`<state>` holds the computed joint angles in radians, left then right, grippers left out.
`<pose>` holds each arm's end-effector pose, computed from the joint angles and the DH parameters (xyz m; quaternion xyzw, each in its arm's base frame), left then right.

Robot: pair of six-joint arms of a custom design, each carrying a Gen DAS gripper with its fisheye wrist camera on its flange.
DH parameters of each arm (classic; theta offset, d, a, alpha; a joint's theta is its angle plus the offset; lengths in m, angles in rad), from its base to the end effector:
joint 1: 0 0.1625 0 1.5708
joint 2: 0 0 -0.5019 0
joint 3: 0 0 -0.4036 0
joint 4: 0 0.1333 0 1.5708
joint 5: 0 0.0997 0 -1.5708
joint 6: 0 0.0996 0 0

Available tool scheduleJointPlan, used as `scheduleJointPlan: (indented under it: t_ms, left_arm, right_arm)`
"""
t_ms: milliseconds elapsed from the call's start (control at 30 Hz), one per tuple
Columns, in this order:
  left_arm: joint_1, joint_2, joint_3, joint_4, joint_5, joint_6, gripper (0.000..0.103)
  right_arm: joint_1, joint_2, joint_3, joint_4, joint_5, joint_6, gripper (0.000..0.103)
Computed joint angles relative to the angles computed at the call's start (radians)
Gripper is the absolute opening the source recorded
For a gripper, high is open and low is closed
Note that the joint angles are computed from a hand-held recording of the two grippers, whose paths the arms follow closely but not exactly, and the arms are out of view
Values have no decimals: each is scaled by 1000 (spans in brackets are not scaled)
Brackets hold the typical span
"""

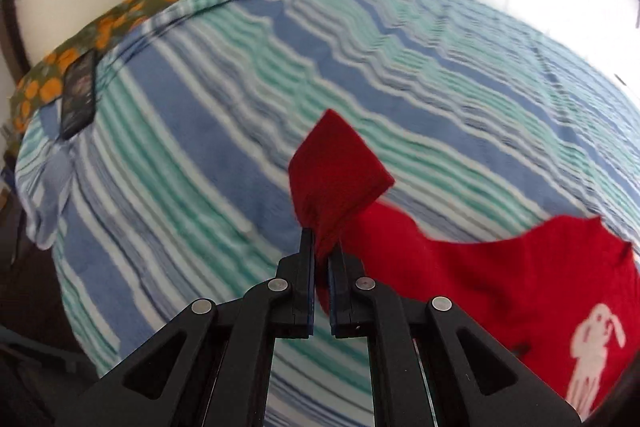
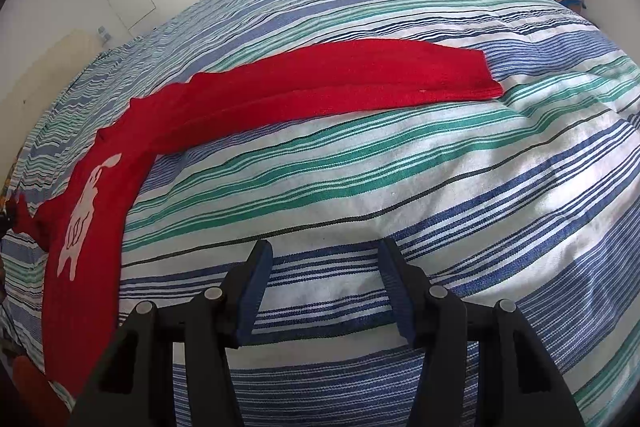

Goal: Fold small clothes

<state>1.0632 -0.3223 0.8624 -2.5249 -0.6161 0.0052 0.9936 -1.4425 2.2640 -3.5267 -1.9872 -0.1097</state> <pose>-0.2677 -0.9228 0.1014 0.1291 0.8648 -0.2886 0.3901 -0.1751 -0.4394 0.4166 -0.2992 -0.7770 0.4363 0.3412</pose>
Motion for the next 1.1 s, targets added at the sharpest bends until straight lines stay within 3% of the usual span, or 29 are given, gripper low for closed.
scheduleJointPlan:
  t_ms: [100,300,600,700,767,833,1100]
  left_arm:
    - [39,13,-36,98,25,-80,4]
    - [58,-24,79,88,27,-173,4]
    - [89,-15,47,183,26,-282,7]
    - [83,-30,62,195,43,-293,20]
    - [74,-51,94,191,71,-299,55]
    - [64,-71,144,117,136,-243,71]
    - [32,-163,311,-110,152,-38,73]
  right_arm:
    - [10,19,-9,-11,-32,-20,56]
    - [32,58,-25,-44,-94,-72,60]
    - [39,84,-33,-69,-117,-104,63]
    - [40,89,-34,-75,-122,-110,64]
    - [42,92,-35,-78,-124,-112,64]
    - [40,92,-32,-83,-121,-116,66]
    - [46,109,-34,-108,-131,-138,73]
